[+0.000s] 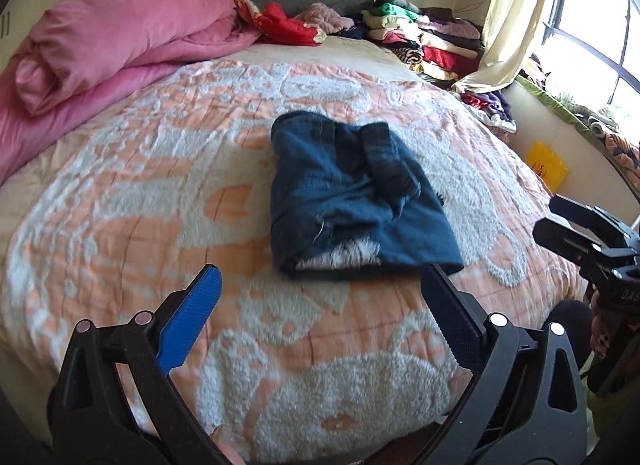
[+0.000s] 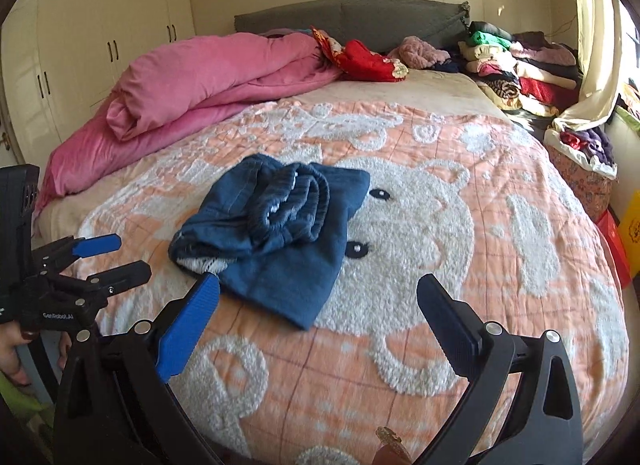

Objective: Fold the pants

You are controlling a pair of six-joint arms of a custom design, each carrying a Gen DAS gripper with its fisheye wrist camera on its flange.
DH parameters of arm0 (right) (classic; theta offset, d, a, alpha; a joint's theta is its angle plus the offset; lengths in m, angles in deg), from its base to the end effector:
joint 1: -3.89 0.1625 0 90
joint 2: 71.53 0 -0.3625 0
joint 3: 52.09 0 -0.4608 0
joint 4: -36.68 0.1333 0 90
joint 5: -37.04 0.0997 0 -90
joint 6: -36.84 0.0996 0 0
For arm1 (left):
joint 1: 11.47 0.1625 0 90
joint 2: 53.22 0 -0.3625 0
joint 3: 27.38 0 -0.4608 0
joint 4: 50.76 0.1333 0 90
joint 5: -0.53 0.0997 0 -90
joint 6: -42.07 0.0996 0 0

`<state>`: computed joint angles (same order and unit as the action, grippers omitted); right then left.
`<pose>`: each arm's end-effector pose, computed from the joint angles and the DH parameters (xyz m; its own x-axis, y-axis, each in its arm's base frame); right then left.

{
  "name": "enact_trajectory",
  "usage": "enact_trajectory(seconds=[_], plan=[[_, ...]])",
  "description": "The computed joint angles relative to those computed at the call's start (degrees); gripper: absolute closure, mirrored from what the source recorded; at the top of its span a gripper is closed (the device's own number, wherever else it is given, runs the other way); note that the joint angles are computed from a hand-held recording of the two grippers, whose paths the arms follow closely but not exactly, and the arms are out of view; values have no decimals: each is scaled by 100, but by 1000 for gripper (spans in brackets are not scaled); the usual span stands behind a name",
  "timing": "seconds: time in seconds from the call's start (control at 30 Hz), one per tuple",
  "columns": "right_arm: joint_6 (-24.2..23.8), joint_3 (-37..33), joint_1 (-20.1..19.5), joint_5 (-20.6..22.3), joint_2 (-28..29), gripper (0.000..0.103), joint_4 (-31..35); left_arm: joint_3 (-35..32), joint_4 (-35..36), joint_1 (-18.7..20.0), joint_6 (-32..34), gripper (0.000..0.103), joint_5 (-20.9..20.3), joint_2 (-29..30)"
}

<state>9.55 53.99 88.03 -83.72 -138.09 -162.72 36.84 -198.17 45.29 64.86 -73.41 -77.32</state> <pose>0.0192 -0.6195 0.2660 -0.7322 0.3456 0.5869 -0.3382 0.5634 -0.7538 -0.3078 -0.7631 -0.0482 -0.5798 0.7316 -0.3586 0.8113 0.5588 -0.1717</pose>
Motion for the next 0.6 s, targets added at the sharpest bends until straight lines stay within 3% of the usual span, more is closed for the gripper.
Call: enact_trajectory(seconds=[0.33, 0.6], plan=[[414, 48, -68, -412, 206, 4, 198, 174, 113, 51, -185, 9, 312, -28], [499, 96, -90, -431, 158, 4, 157, 207, 86, 62, -201, 9, 328, -50]])
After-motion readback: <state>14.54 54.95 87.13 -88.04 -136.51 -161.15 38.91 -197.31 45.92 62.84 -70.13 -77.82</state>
